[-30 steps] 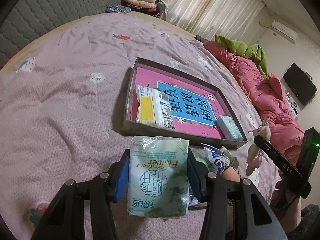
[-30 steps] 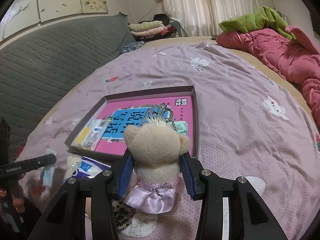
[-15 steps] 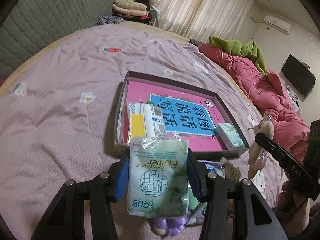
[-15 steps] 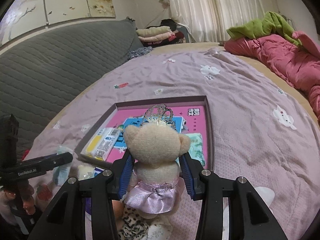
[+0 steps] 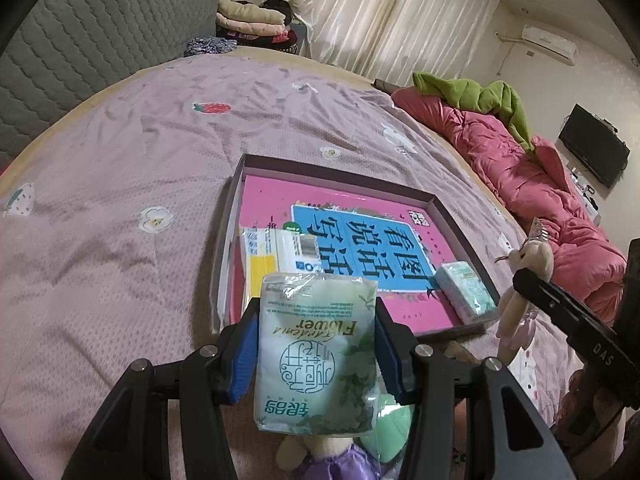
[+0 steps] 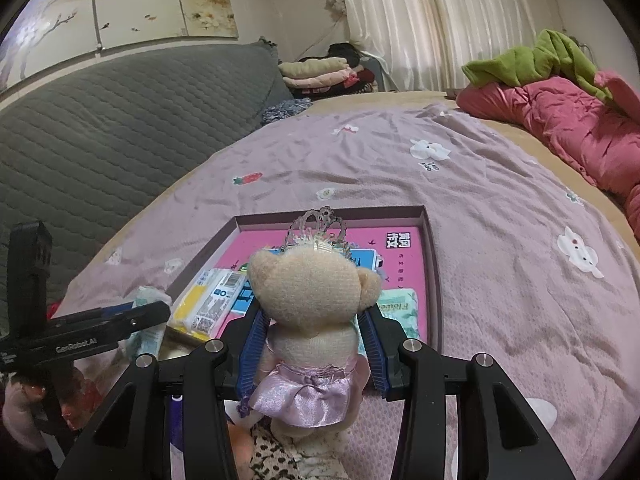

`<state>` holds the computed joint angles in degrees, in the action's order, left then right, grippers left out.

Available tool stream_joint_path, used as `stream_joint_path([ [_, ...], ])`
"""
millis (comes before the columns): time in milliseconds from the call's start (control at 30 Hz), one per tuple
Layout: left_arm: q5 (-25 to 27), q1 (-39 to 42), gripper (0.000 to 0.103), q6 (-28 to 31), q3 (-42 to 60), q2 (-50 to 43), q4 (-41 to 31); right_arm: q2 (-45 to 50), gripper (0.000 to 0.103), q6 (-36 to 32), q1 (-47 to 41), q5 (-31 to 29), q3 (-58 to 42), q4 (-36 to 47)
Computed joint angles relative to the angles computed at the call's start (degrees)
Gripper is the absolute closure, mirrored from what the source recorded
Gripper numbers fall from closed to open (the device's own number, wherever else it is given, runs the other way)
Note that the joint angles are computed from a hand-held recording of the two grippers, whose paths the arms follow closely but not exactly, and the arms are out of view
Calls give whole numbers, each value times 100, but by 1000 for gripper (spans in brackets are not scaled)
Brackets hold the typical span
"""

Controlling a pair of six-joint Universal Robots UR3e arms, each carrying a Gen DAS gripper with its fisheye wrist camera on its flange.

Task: Organize soft objects

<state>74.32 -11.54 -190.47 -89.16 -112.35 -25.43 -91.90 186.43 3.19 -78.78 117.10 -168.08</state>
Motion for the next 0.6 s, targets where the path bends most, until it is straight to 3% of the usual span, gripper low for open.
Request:
stream_joint_path([
  [600,95,-174,51,239,1193,-846,-324,772,57,83,77,28,-657,37],
])
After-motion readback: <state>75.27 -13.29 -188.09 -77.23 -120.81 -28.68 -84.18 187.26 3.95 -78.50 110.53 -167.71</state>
